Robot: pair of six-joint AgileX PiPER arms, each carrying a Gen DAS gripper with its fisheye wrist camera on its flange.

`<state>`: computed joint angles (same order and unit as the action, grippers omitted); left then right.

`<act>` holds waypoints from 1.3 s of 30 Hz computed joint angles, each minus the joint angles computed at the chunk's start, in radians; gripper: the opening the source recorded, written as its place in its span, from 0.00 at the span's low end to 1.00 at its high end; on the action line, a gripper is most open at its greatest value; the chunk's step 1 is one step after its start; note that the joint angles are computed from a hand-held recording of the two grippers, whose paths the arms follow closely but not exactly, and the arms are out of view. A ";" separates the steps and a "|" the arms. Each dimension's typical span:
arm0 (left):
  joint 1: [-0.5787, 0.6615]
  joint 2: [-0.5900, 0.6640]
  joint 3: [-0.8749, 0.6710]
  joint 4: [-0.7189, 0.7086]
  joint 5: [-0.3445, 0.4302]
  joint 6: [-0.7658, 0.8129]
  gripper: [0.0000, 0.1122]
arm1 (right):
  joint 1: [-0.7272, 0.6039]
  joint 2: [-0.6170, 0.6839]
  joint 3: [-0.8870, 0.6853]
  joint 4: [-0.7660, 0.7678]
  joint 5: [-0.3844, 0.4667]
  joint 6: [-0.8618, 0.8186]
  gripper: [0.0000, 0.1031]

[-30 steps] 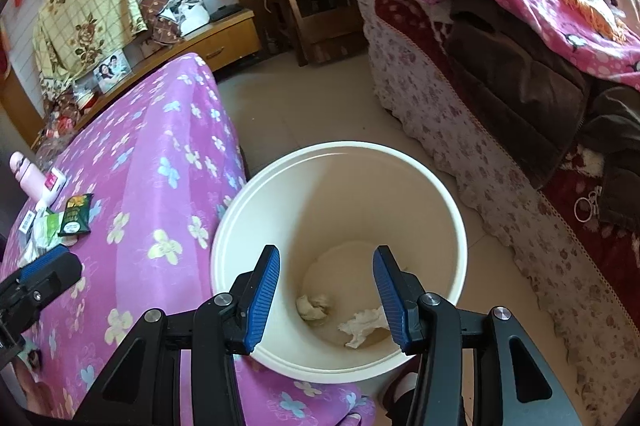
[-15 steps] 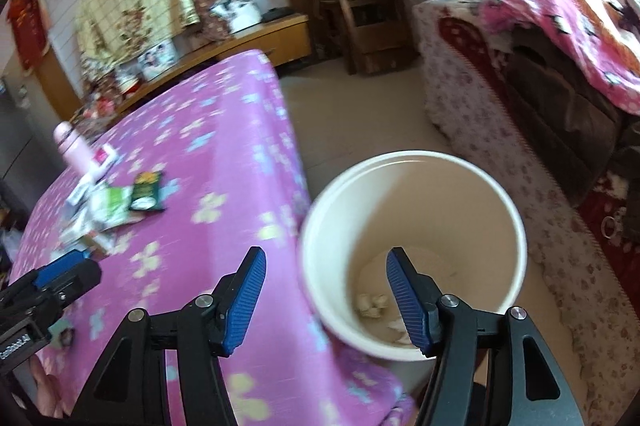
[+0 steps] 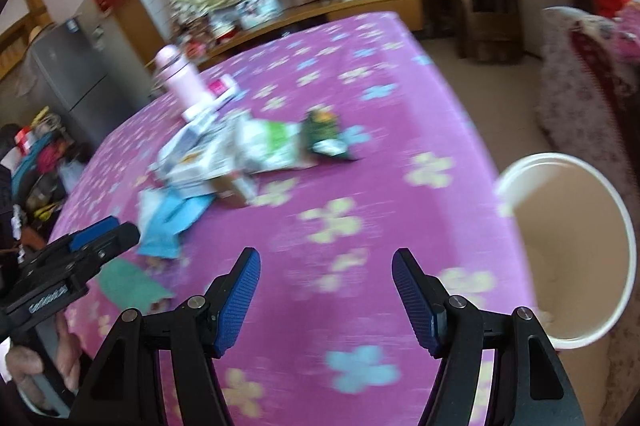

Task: Collect trash
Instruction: 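Move both open tools back over the trash on the table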

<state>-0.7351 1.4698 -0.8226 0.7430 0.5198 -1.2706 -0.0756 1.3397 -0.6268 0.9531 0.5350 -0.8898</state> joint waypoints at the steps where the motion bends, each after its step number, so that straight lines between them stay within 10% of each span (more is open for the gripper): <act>1: 0.037 -0.015 0.026 -0.015 -0.014 0.019 0.53 | 0.044 0.012 -0.007 -0.009 -0.015 0.026 0.64; 13: 0.230 -0.007 0.084 -0.126 -0.133 0.199 0.53 | 0.315 0.067 -0.061 -0.176 -0.141 0.271 0.67; 39: 0.300 0.150 -0.010 -0.345 -0.196 0.494 0.53 | 0.339 0.120 -0.107 -0.194 -0.127 0.316 0.69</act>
